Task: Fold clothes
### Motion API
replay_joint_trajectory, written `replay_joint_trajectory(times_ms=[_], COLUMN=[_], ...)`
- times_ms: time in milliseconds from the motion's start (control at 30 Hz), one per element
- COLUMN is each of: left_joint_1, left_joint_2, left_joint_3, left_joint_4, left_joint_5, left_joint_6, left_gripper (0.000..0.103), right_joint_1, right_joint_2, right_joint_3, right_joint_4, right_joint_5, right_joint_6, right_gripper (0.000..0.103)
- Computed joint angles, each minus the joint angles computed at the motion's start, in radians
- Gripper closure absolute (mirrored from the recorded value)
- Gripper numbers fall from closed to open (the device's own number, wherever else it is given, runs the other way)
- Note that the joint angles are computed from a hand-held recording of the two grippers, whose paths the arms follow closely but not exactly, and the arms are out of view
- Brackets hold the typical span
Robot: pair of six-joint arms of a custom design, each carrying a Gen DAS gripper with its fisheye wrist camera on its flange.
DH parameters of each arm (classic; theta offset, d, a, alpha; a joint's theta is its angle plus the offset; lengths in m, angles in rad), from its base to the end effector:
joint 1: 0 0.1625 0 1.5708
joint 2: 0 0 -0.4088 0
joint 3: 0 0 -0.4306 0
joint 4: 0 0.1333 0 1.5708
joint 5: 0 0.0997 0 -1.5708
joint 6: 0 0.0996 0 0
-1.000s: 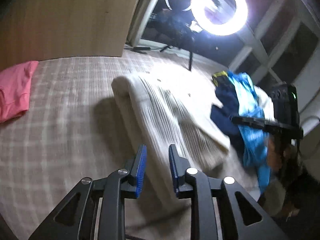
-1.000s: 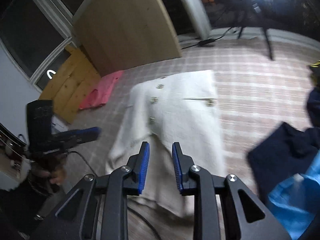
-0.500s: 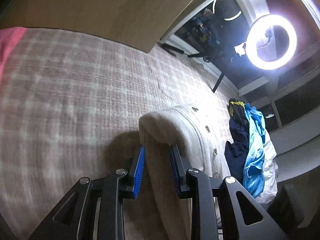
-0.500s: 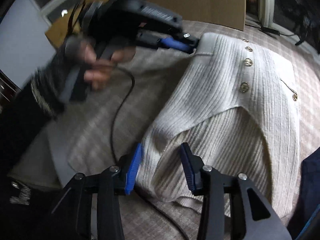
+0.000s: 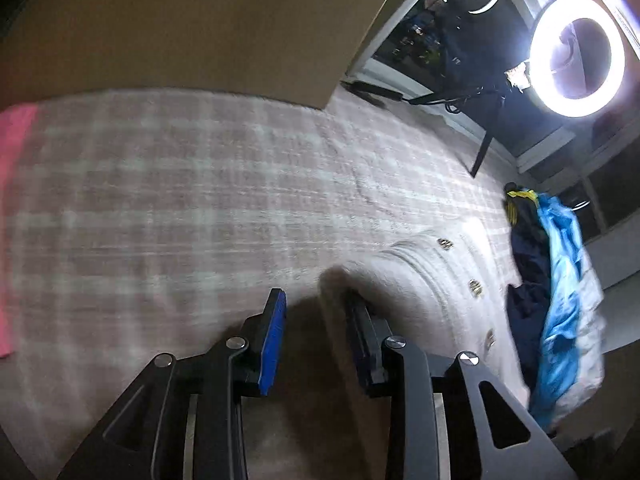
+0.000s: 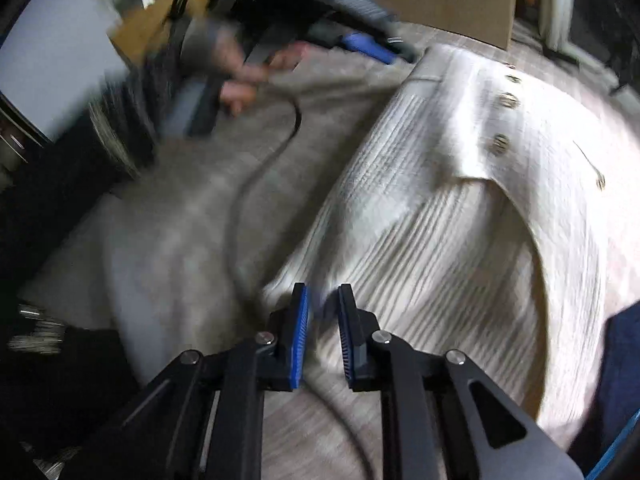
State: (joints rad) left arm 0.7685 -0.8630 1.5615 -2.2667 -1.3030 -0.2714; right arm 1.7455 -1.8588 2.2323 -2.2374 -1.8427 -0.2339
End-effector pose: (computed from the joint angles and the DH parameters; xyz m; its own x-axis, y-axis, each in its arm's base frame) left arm -0.3887 -0.5978 0.0999 -0.8380 0.4821 -0.2556 0.5131 0.8556 -0.0684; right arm 0.1758 -0.3832 0.3343 -0.8973 -0.3070 0.3171 -0.3849 0.8960 -0.2215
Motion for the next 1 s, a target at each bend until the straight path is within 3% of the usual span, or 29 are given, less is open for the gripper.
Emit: replay_joint_trajectory(times_ms=[67,267,367,467,600,667,733,833,933,1000], left_joint_1=[-0.019,-0.097,-0.13,-0.156,-0.156,-0.151,-0.154,-0.159,-0.151,-0.146], left_joint_2=[-0.059,-0.213,-0.231,-0.23,-0.263,-0.292,-0.322,-0.353,-0.335,-0.31], left_joint_3=[0.055,0.23,0.293,0.34,0.379,0.393,0.416,0.455,0.446,0.425], left_joint_4=[-0.034,-0.111,-0.101,-0.041,-0.017,-0.047,-0.094,-0.188,-0.212,-0.206], left_joint_5=[0.025,-0.09,-0.181,-0.161,-0.126,-0.118,-0.083,-0.031,-0.024,-0.027], left_joint_6=[-0.011,0.0,0.016,0.015,-0.053,-0.116,-0.174,-0.268,-0.321,-0.335], left_gripper=[0.077,0.077,0.077,0.077,0.072,0.074,0.069,0.046,0.045,0.045], right_joint_1=[-0.046,-0.145,-0.178,-0.178,-0.184,-0.19,-0.198,-0.235,-0.242,-0.276], right_joint_2=[-0.09,-0.182,-0.163,-0.124,-0.166,-0.179,-0.178,-0.134,-0.085,-0.117], right_joint_3=[0.009,0.014,0.006,-0.018,-0.032,-0.025,-0.014,-0.053,-0.059,-0.032], right_joint_4=[-0.006,-0.121,-0.07,0.041,0.055,-0.018,-0.11,-0.14,-0.184,-0.182], right_joint_5=[0.075,0.011,-0.034,-0.156,-0.101,-0.078,-0.068,-0.025,-0.012,0.005], right_joint_6=[0.014,0.075,0.062,0.045,0.039,0.024,0.015,0.031,0.05,0.028], right_gripper=[0.085,0.085,0.085,0.083,0.08,0.05,0.038,0.038,0.038,0.038])
